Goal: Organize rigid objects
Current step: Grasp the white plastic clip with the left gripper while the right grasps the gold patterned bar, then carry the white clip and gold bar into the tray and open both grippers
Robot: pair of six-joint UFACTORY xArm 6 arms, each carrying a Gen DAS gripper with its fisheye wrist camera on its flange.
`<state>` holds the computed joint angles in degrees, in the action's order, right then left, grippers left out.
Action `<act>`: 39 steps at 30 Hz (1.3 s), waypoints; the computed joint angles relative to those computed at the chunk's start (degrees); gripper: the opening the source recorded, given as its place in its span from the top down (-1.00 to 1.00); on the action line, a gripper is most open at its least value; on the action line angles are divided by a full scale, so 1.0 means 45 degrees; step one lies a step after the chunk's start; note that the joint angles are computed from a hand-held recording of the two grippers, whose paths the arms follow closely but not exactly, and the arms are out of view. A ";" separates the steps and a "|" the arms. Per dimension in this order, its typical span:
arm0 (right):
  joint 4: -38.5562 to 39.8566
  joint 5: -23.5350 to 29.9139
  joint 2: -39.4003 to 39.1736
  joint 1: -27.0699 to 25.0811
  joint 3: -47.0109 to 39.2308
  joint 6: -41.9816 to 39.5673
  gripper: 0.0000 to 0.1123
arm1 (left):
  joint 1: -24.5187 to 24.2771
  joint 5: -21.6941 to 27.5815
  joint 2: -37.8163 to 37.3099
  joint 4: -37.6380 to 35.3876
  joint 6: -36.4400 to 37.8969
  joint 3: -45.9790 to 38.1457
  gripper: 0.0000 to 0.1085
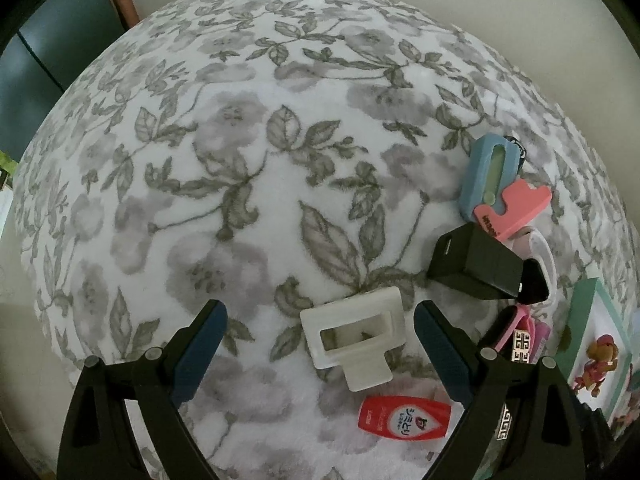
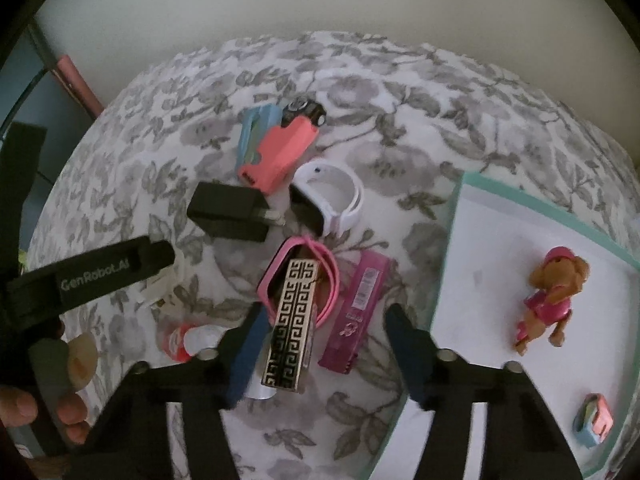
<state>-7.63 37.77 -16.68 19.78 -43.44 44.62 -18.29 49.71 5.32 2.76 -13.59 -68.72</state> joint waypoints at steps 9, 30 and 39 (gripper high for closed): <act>0.0076 -0.0375 0.0278 0.0174 0.0045 -0.0189 0.31 | -0.0180 -0.0121 0.0371 -0.0123 0.0151 0.0006 -0.35; 0.0770 -0.0773 -0.0953 -0.0096 0.0733 -0.0738 0.61 | -0.0438 -0.0916 -0.0813 -0.0671 0.0543 0.0406 -0.07; -0.0249 -0.0197 -0.3017 -0.0681 0.1099 0.0109 0.61 | -0.0768 -0.1335 -0.2276 -0.1754 0.1214 0.0919 -0.07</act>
<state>-8.74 36.88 -30.26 16.71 -38.49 45.12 -21.75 43.70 -4.92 -5.13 -8.13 -64.58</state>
